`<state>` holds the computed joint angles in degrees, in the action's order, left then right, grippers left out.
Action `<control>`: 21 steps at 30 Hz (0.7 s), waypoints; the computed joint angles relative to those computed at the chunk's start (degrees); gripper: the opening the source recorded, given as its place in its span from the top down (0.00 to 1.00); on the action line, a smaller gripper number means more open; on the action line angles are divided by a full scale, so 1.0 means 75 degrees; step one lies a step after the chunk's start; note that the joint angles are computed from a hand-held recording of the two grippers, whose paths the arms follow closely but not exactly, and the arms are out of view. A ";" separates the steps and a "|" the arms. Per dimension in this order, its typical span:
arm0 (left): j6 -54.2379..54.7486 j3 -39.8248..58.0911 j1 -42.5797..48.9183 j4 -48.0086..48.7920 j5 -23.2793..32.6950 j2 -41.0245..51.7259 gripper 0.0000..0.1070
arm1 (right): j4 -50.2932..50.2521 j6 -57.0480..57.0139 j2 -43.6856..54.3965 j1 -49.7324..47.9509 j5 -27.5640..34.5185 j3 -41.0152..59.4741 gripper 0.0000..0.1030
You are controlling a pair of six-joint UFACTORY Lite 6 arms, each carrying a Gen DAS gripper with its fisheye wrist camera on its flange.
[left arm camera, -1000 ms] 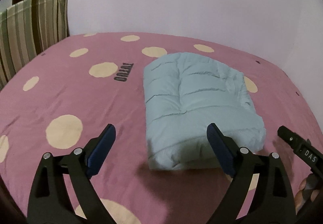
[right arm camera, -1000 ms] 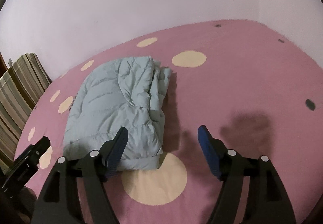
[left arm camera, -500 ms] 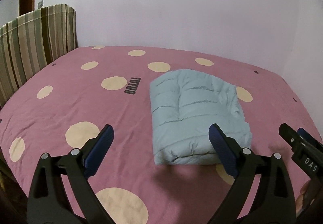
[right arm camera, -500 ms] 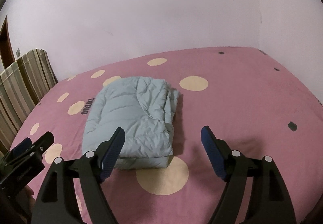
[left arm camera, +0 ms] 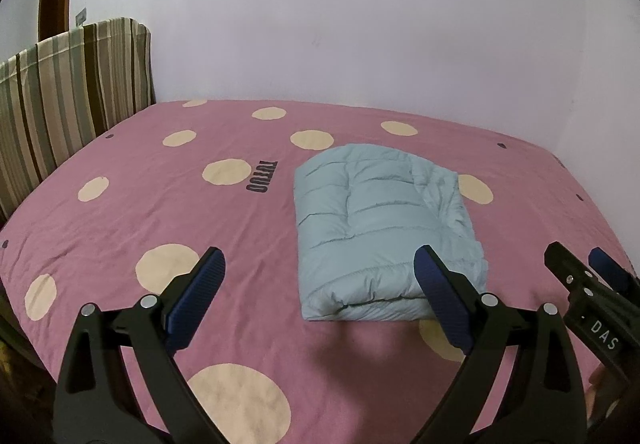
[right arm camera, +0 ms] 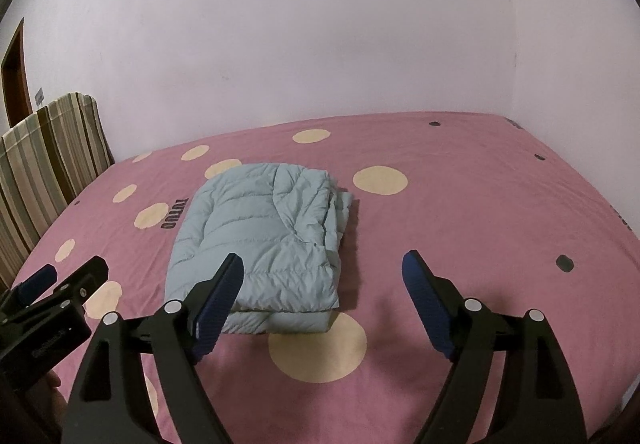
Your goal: Fold large clothes
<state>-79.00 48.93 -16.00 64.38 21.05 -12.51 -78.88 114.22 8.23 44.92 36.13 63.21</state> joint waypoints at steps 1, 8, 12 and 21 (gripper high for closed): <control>-0.0005 0.0001 -0.0002 -0.0002 0.0017 -0.0012 0.11 | -0.0023 0.0039 -0.0003 0.0014 0.0006 -0.0007 0.22; 0.0030 -0.0077 0.0016 -0.0045 -0.0036 -0.0083 0.11 | -0.0141 0.0172 -0.0127 0.0063 0.0059 -0.0160 0.22; 0.0115 -0.0114 -0.0018 -0.0137 0.0006 -0.0146 0.11 | -0.0168 0.0171 -0.0160 0.0067 0.0071 -0.0200 0.22; -0.0015 -0.0099 -0.0083 -0.0084 0.0053 -0.0093 0.11 | -0.0145 0.0141 -0.0184 0.0057 0.0051 -0.0206 0.22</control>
<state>-79.11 48.19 -16.62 63.76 21.44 -13.21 -79.97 115.28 6.85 45.35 36.51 61.66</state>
